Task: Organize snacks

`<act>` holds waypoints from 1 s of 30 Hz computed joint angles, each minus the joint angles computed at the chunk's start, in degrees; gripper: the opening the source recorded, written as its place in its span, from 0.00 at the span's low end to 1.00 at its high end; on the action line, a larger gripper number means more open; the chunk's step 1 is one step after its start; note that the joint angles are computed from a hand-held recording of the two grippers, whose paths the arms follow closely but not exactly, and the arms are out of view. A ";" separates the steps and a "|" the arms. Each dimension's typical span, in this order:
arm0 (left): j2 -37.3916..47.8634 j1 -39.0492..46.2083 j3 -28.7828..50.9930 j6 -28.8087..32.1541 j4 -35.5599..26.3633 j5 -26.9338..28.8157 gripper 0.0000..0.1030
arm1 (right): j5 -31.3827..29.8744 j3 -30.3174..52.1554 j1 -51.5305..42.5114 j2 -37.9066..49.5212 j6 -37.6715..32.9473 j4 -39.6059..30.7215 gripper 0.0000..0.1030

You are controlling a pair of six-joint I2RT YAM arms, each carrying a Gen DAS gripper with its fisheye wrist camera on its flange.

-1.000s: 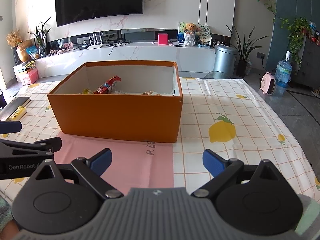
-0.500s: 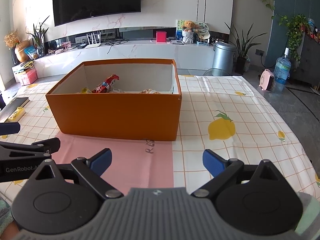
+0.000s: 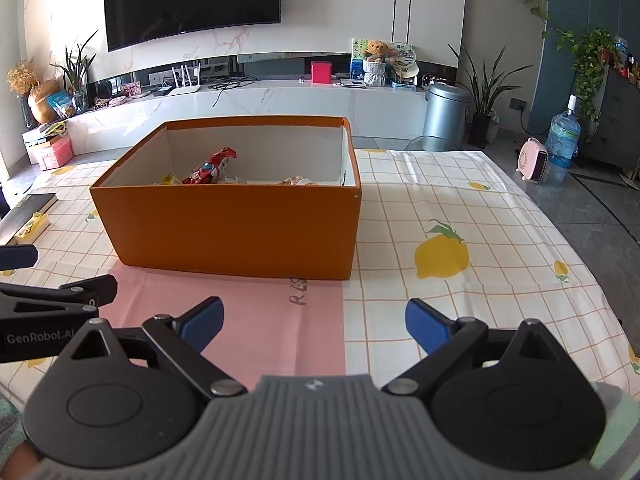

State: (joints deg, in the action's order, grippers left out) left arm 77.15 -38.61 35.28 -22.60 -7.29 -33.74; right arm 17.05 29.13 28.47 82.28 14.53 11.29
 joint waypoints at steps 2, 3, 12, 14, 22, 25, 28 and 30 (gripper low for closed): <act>0.01 -0.10 -0.07 0.11 0.03 -0.24 1.00 | 0.02 -0.02 0.00 0.01 0.06 0.01 0.92; 0.00 -0.12 -0.08 0.07 0.07 -0.24 1.00 | 0.01 -0.07 -0.02 0.00 0.09 0.03 0.92; -0.11 -0.22 -0.11 -0.05 -0.01 -0.35 1.00 | -0.32 -0.40 -0.37 0.01 0.16 0.12 0.92; -0.09 -0.22 -0.20 -0.01 0.12 -0.39 1.00 | -0.43 -0.46 -0.50 -0.11 0.08 0.09 0.92; -0.76 -0.28 0.22 -0.25 -1.67 -0.51 1.00 | -0.56 -0.39 -0.60 -0.18 0.03 -0.17 0.93; -0.68 -0.41 0.46 -0.44 -2.12 -0.58 1.00 | -0.56 -0.42 -0.61 -0.22 0.02 -0.22 0.93; -0.79 -0.41 0.28 -0.27 -1.90 -0.58 1.00 | -0.42 -0.58 -0.57 -0.34 0.26 -0.20 0.93; -0.80 -0.47 0.17 -0.37 -1.77 -0.80 1.00 | -0.51 -0.53 -0.70 -0.24 0.47 -0.22 0.94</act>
